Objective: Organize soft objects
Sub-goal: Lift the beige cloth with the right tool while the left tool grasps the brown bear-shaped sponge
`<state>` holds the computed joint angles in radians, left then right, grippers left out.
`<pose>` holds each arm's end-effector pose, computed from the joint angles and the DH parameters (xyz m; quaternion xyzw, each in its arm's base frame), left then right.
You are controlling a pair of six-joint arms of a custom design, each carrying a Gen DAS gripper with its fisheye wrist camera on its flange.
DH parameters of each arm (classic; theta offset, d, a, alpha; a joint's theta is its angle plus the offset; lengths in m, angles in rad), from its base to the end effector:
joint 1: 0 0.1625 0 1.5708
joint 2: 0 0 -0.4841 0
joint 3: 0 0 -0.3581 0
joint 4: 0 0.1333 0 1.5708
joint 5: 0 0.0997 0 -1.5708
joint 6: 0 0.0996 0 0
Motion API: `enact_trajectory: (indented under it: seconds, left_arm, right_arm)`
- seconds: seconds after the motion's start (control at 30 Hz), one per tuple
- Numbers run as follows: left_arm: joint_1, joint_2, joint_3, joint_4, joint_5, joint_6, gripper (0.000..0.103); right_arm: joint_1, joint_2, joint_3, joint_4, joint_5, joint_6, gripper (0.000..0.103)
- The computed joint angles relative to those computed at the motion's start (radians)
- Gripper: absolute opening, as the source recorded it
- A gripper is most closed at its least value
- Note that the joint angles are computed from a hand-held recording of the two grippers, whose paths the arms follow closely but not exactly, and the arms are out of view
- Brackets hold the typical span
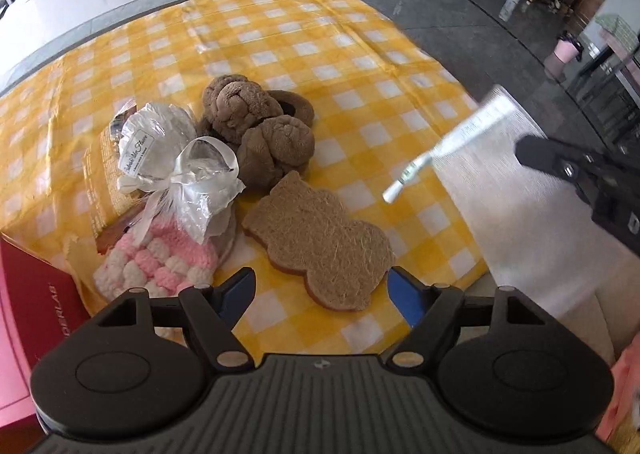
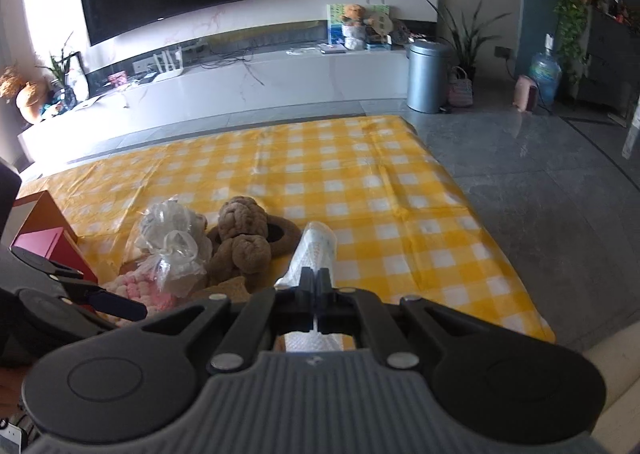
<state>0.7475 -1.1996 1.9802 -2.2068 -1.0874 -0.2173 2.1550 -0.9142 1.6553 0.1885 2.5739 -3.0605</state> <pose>-0.2563 -0.4825 0.2600 0.3055 0.9191 -0.0578 0.2420 0.3234 -0.3997 0.2016 0.0604 -0.8437 0.4102 0.3410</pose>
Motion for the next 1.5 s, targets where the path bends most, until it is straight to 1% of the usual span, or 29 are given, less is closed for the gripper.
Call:
enact_trajectory:
  seconds: [0.03, 0.07, 0.13, 0.17, 0.2, 0.27, 0.3, 0.33, 0.4, 0.5, 0.57, 0.63, 0.67, 0.73, 0.77, 0.8, 0.87, 0.93, 0.97, 1.0, 1.03, 1.07, 1.1, 1.13, 1.17, 1.2, 1.27, 1.4, 1.5]
  left_arm:
    - [0.01, 0.018, -0.014, 0.005, -0.011, -0.049, 0.088]
    - [0.025, 0.035, -0.029, 0.008, -0.039, -0.087, 0.088]
    - [0.051, 0.069, -0.044, -0.004, -0.09, -0.098, 0.088]
    - [0.053, 0.085, -0.044, -0.009, -0.082, -0.103, 0.087]
    - [0.049, 0.098, -0.037, -0.018, -0.054, -0.116, 0.087]
    - [0.032, 0.119, -0.006, -0.072, 0.024, -0.131, 0.087]
    - [0.023, 0.122, 0.014, -0.109, 0.048, -0.124, 0.092]
    - [0.01, 0.123, 0.038, -0.159, 0.07, -0.105, 0.092]
    - [-0.002, 0.138, 0.056, -0.197, 0.096, -0.075, 0.092]
    - [-0.023, 0.155, 0.073, -0.227, 0.15, -0.123, 0.095]
    - [-0.038, 0.177, 0.078, -0.242, 0.203, -0.146, 0.095]
    - [-0.056, 0.205, 0.085, -0.24, 0.274, -0.185, 0.096]
    - [-0.064, 0.216, 0.09, -0.24, 0.304, -0.199, 0.097]
    - [-0.075, 0.23, 0.098, -0.217, 0.349, -0.217, 0.099]
    - [-0.079, 0.23, 0.101, -0.206, 0.358, -0.226, 0.1]
    - [-0.076, 0.228, 0.093, -0.176, 0.352, -0.246, 0.101]
    - [-0.053, 0.22, 0.057, -0.079, 0.297, -0.331, 0.103]
    - [-0.014, 0.214, 0.011, 0.018, 0.21, -0.417, 0.103]
    - [0.003, 0.213, 0.004, 0.023, 0.179, -0.426, 0.103]
    - [0.002, 0.21, 0.017, -0.012, 0.182, -0.405, 0.103]
    - [0.002, 0.208, 0.019, -0.012, 0.186, -0.407, 0.103]
    - [0.0, 0.206, 0.023, -0.02, 0.187, -0.402, 0.099]
    - [-0.007, 0.203, 0.033, -0.035, 0.198, -0.387, 0.085]
    - [-0.012, 0.197, 0.049, -0.07, 0.2, -0.353, 0.083]
    - [-0.007, 0.19, 0.059, -0.104, 0.17, -0.317, 0.083]
    - [-0.005, 0.188, 0.059, -0.104, 0.158, -0.306, 0.082]
    - [-0.009, 0.175, 0.069, -0.111, 0.161, -0.313, 0.082]
    - [-0.018, 0.155, 0.087, -0.13, 0.162, -0.281, 0.082]
    - [-0.026, 0.142, 0.088, -0.118, 0.151, -0.253, 0.082]
  right_arm:
    - [0.0, 0.002, 0.0, 0.009, 0.017, 0.019, 0.0]
    - [0.003, 0.0, 0.007, 0.002, 0.036, 0.013, 0.0]
    - [0.009, -0.004, 0.022, -0.035, 0.081, -0.03, 0.0]
    - [0.007, -0.012, 0.035, -0.064, 0.08, -0.064, 0.0]
    - [0.001, -0.02, 0.043, -0.078, 0.068, -0.08, 0.0]
    - [-0.01, -0.023, 0.047, -0.083, 0.056, -0.08, 0.0]
    - [-0.017, -0.026, 0.051, -0.089, 0.048, -0.089, 0.0]
    - [-0.023, -0.027, 0.055, -0.092, 0.038, -0.094, 0.0]
    - [-0.033, -0.026, 0.06, -0.089, 0.018, -0.1, 0.0]
    - [-0.044, -0.024, 0.074, -0.099, 0.014, -0.105, 0.0]
    - [-0.05, -0.024, 0.082, -0.103, 0.018, -0.084, 0.0]
    - [-0.056, -0.025, 0.086, -0.091, 0.017, -0.049, 0.0]
    - [-0.057, -0.026, 0.09, -0.097, 0.019, -0.046, 0.0]
    - [-0.06, -0.026, 0.096, -0.101, 0.023, -0.047, 0.0]
    - [-0.062, -0.024, 0.097, -0.098, 0.022, -0.046, 0.0]
    - [-0.063, -0.021, 0.096, -0.093, 0.021, -0.044, 0.0]
    - [-0.065, -0.01, 0.092, -0.084, 0.02, -0.041, 0.0]
    - [-0.064, -0.002, 0.091, -0.086, 0.019, -0.051, 0.0]
    - [-0.063, 0.0, 0.092, -0.091, 0.019, -0.055, 0.0]
    - [-0.063, 0.002, 0.091, -0.09, 0.016, -0.056, 0.0]
    - [-0.062, 0.004, 0.091, -0.09, 0.016, -0.057, 0.0]
    - [-0.061, 0.005, 0.089, -0.089, 0.017, -0.057, 0.0]
    - [-0.06, 0.006, 0.087, -0.084, 0.017, -0.056, 0.0]
    - [-0.06, 0.008, 0.084, -0.075, 0.017, -0.055, 0.0]
    - [-0.06, 0.013, 0.076, -0.053, 0.018, -0.043, 0.0]
    - [-0.059, 0.018, 0.071, -0.038, 0.023, -0.035, 0.0]
    - [-0.056, 0.02, 0.071, -0.038, 0.026, -0.037, 0.0]
    - [-0.056, 0.019, 0.07, -0.03, 0.015, -0.02, 0.0]
    - [-0.048, 0.025, 0.063, -0.022, 0.018, -0.014, 0.0]
